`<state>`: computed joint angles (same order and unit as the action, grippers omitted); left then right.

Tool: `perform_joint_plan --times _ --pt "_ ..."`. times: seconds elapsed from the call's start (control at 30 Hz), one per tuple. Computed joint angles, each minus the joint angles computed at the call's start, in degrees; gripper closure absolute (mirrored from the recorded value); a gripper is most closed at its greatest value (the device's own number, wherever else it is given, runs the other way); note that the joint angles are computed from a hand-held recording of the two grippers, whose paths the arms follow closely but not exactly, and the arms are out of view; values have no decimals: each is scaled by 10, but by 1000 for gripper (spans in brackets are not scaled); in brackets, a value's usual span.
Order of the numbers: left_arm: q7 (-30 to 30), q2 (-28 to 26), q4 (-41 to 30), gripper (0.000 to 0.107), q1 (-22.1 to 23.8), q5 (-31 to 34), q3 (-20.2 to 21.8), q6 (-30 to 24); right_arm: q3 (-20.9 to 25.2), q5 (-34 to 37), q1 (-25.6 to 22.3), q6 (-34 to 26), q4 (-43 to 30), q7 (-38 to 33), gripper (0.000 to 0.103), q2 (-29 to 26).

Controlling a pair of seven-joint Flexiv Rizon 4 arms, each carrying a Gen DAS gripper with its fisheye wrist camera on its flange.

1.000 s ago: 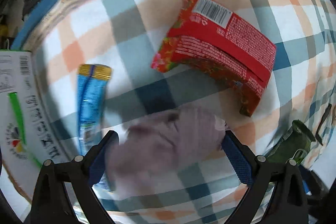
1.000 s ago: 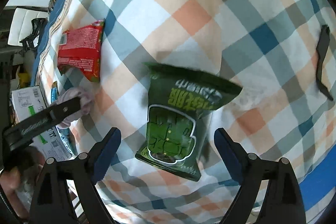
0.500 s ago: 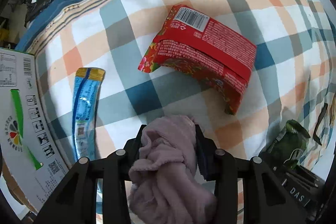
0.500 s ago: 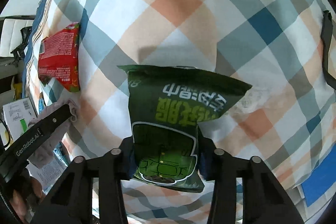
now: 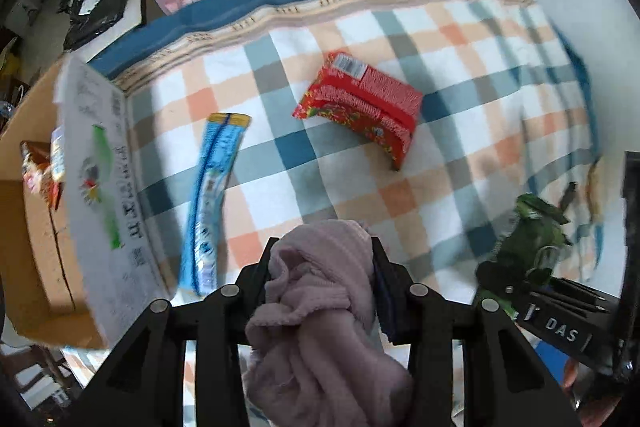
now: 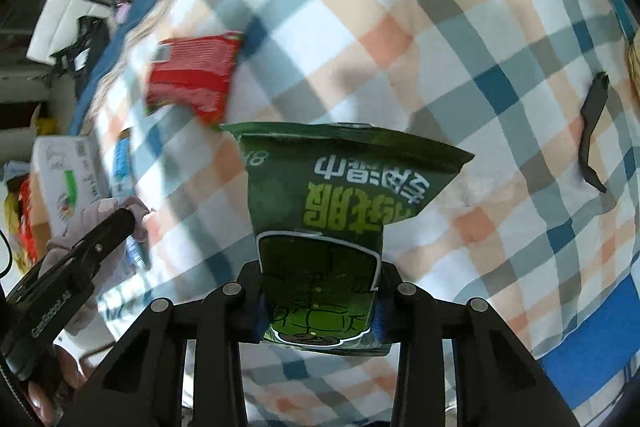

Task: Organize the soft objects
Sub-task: 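Carry the cloth and green bag into the box and release both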

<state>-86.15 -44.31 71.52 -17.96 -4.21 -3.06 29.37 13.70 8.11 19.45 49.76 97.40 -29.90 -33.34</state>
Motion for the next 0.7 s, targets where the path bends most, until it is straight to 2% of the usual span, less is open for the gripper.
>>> perform_joint_plan --times 0.03,0.07,0.2,0.33,0.57,0.7 --pt "14 7 2 68 8 -19 -1 14 4 1 1 1 -3 -4 65 3" --pt "6 13 -7 68 13 -12 -2 -8 7 1 -2 -3 -6 -13 65 9" --pt "0 36 1 68 28 -28 -3 -8 18 -4 11 -15 -44 -43 65 9" --pt "-3 83 50 68 52 -40 4 13 24 -12 30 -46 -101 -77 65 2" --pt "3 130 95 68 108 -54 21 36 15 -48 103 -117 -294 -110 65 -83" --pt "12 139 97 68 139 -49 34 40 8 -57 141 -185 -446 -124 65 -161"
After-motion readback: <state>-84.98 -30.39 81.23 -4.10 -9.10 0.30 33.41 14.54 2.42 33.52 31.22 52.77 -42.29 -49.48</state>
